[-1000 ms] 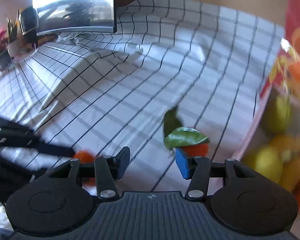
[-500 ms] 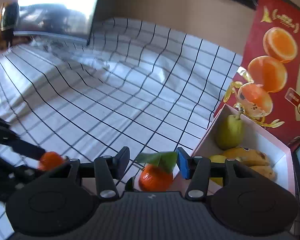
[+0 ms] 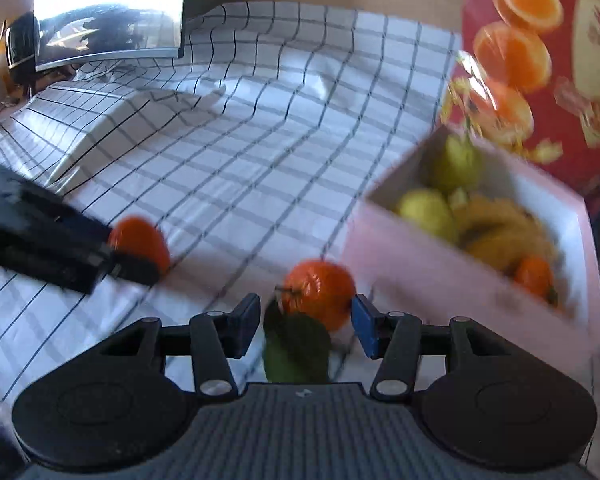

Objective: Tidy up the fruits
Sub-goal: 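Lift the mandarin with the left tool while the right tool lifts its leafy mandarin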

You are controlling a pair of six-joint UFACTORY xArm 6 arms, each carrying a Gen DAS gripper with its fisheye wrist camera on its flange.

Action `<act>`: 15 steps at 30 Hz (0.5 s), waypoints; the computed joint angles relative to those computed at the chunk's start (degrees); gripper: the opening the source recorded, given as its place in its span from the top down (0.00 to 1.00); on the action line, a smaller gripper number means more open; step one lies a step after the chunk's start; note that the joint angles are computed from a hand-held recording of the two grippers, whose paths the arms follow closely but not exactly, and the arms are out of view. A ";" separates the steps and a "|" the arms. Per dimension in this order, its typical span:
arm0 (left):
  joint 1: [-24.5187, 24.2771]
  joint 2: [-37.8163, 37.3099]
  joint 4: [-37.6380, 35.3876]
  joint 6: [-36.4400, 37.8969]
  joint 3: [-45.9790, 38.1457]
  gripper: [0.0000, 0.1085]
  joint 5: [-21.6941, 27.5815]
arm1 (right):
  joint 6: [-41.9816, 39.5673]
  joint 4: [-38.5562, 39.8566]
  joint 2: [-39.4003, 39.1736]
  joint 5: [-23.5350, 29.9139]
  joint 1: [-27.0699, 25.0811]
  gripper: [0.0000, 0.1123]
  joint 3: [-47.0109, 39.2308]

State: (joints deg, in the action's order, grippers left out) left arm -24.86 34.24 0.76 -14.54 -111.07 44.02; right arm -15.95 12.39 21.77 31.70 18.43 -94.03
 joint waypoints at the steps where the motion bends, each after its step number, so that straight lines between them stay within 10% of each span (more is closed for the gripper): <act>1: -0.13 -0.21 0.67 -0.23 0.45 0.51 -0.49 | 0.21 0.74 -1.44 -0.34 -0.29 0.55 2.06; 15: -0.11 -1.76 1.21 -2.41 4.55 0.51 -5.66 | 17.00 -8.46 2.75 -6.37 -0.87 0.51 -0.82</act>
State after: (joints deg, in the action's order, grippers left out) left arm -24.97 32.48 1.96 -16.95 -106.52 38.36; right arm 1.05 3.93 24.52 25.32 17.56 -94.84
